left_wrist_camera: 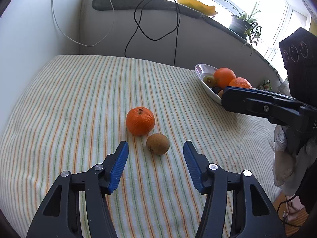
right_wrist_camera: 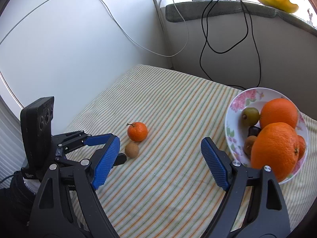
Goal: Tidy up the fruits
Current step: 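Withdraw both grippers and move them toward the brown kiwi and small tangerine, then close the left gripper on the brown kiwi while the right gripper closes on the small tangerine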
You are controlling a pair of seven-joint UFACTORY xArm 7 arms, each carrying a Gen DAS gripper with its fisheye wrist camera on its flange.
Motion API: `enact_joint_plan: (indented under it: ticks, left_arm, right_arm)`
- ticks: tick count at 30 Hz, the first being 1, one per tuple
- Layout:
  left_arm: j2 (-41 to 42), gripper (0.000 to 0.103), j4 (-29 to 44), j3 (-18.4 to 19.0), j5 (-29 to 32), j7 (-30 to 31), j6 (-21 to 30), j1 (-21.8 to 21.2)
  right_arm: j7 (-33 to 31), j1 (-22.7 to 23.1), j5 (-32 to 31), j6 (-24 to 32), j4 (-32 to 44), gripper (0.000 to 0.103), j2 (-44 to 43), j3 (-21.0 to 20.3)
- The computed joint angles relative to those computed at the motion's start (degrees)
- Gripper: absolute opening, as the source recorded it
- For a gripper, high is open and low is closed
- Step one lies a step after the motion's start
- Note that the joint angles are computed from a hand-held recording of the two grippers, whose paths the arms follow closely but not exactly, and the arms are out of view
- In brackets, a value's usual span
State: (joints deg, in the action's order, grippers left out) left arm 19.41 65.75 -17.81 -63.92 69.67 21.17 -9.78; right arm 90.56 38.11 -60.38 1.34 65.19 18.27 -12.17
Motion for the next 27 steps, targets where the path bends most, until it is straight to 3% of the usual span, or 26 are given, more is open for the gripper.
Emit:
enact_joint_plan:
  ticks: [3,5,10,13,17,27]
  left_arm:
    - [0.2,0.052,0.0,-0.1,-0.2,-0.1,0.6,0.2]
    - [0.4,0.052,0.1,-0.1,-0.5,-0.1,0.9,0.2]
    - [0.8,0.047,0.8,-0.1,-1.5,-0.4,1.9,0.4]
    - [1.1,0.047,1.0,0.0,-1.7,-0.6,2.0,0.2]
    - [1.7,0.042,1.7,-0.1,-1.7,-1.1,1.8,-0.2]
    - [3.0,0.036,2.7,-0.3,-1.1,-2.1,2.2,0.3]
  right_arm:
    - [-9.3,-7.3,9.9,-2.3,1.4,0.075,2.7,7.7]
    - [-14.5,-12.1,15.1,-3.5,2.5,0.073,4.7,13.0]
    - [-24.3,-21.6,23.4,-2.9,6.6,0.062,10.0,24.5]
    - [-29.2,-25.2,26.9,-1.2,9.5,0.061,13.2,29.4]
    - [-34.6,-27.6,30.8,0.7,12.8,0.057,16.9,33.3]
    - [-42.5,-23.8,37.5,5.6,20.4,0.051,22.3,31.6]
